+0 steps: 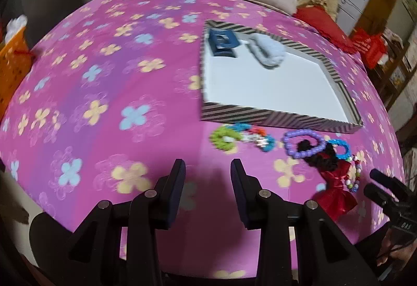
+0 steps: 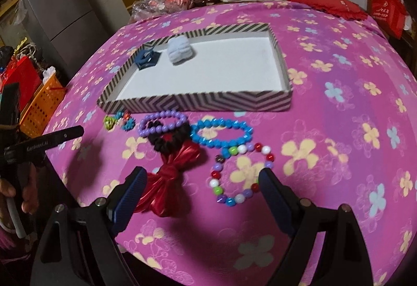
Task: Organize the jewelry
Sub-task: 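Open both tools and lift them out of the box, then grasp the green beaded bracelet with left tool while right tool grasps the red bow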
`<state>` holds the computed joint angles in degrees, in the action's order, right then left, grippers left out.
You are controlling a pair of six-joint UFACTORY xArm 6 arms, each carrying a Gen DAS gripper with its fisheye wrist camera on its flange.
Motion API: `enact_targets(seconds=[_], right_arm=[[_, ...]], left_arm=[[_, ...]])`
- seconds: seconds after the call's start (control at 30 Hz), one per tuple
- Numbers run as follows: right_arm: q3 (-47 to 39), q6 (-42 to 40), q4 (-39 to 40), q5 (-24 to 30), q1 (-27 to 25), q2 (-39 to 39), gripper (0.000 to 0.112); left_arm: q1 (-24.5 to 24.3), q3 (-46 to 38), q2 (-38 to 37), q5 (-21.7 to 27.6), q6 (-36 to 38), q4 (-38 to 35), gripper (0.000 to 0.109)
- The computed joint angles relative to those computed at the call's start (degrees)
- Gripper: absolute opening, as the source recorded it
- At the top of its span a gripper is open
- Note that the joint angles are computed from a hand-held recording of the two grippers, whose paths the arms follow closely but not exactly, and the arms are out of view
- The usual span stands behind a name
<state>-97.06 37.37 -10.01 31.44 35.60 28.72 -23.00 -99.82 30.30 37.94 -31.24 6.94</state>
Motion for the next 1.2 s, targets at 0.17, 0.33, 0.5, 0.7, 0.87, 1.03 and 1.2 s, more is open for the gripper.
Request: enact_targets(seconds=[0.17,0.33,0.5,0.7,0.87,1.03,1.2], right_arm=[[-3.5,-2.8,1.6,1.4,1.1,2.8,0.09],[-8.3,-3.6,2.0,3.7,1.7,6.5,0.09],[-11.2,-3.6,1.8,5.5,2.0,8.7,0.09],[-12.3,-2.6,1.8,6.2,1.9,9.8,0.09],[-12.9,-1.7,0.8,6.5,1.9,10.4,0.09],[-14.5,-1.1,-0.9,7.0,2.0,11.5,0.09],[-15.6,-0.2,-1.2,6.6,1.9,12.4,0.09]], left_arm=[[2.3,5.9,-3.2,-2.5,1.0,-1.9,0.031],[3.7,7.3,-3.7,-3.1,2.1,-4.7,0.032],[3.0,5.1,-2.0,-3.6,6.0,-10.1,0.036],[1.7,-3.0,4.3,-2.1,7.7,-14.1,0.038],[1.0,-8.9,8.6,-0.8,6.2,-12.3,0.04],[0.8,-13.2,11.6,0.6,5.6,-11.3,0.041],[0.3,-15.3,13.1,1.0,4.7,-9.0,0.042]])
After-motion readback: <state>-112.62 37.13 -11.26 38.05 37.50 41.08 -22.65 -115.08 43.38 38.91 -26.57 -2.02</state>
